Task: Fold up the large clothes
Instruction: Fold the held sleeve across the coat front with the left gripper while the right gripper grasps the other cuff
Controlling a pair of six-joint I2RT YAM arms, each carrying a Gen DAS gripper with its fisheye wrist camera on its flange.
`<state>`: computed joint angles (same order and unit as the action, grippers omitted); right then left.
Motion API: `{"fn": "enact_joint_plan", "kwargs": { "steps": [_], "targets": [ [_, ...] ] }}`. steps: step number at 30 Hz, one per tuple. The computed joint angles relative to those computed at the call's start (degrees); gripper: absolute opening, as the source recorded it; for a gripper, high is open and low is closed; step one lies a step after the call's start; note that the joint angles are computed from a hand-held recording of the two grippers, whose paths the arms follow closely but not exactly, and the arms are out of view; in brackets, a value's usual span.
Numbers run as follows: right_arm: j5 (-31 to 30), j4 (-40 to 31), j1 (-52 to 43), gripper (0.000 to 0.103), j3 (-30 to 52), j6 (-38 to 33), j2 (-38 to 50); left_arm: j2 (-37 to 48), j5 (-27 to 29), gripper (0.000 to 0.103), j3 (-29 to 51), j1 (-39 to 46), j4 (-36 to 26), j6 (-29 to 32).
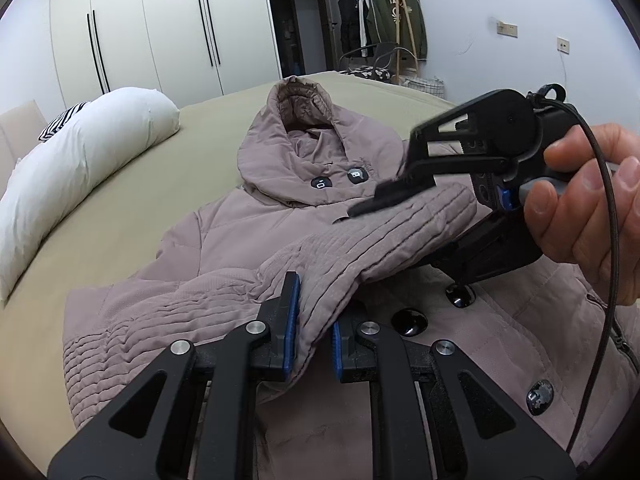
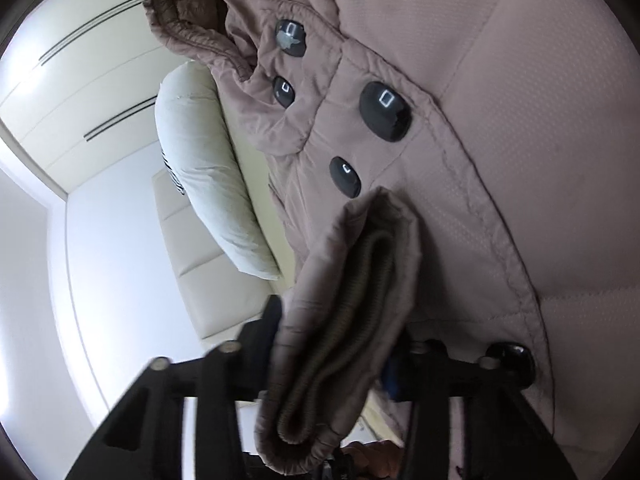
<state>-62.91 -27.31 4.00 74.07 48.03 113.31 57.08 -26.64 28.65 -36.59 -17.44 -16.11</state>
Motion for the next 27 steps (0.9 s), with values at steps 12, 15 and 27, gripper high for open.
{"fn": "enact_joint_plan", "kwargs": {
  "steps": [12, 15, 27],
  "targets": [
    [6.45, -8.51, 2.67, 0.02, 12.57, -6.87, -5.09, -17.02, -2.84, 0.031, 1.8, -3.07, -15.81, -12.17],
    [6.84, -10.87, 3.18, 0.02, 19.31, -6.76, -6.75, -22.51, -4.94, 0.058, 0.61, -0.65, -19.14, -17.74],
    [4.52, -19.19, 2.5, 0.02, 46.54, -4.67, -6.87, -8.1, 5.22, 0.058, -2.09, 18.72, -6.55, -18.25]
  ]
}}
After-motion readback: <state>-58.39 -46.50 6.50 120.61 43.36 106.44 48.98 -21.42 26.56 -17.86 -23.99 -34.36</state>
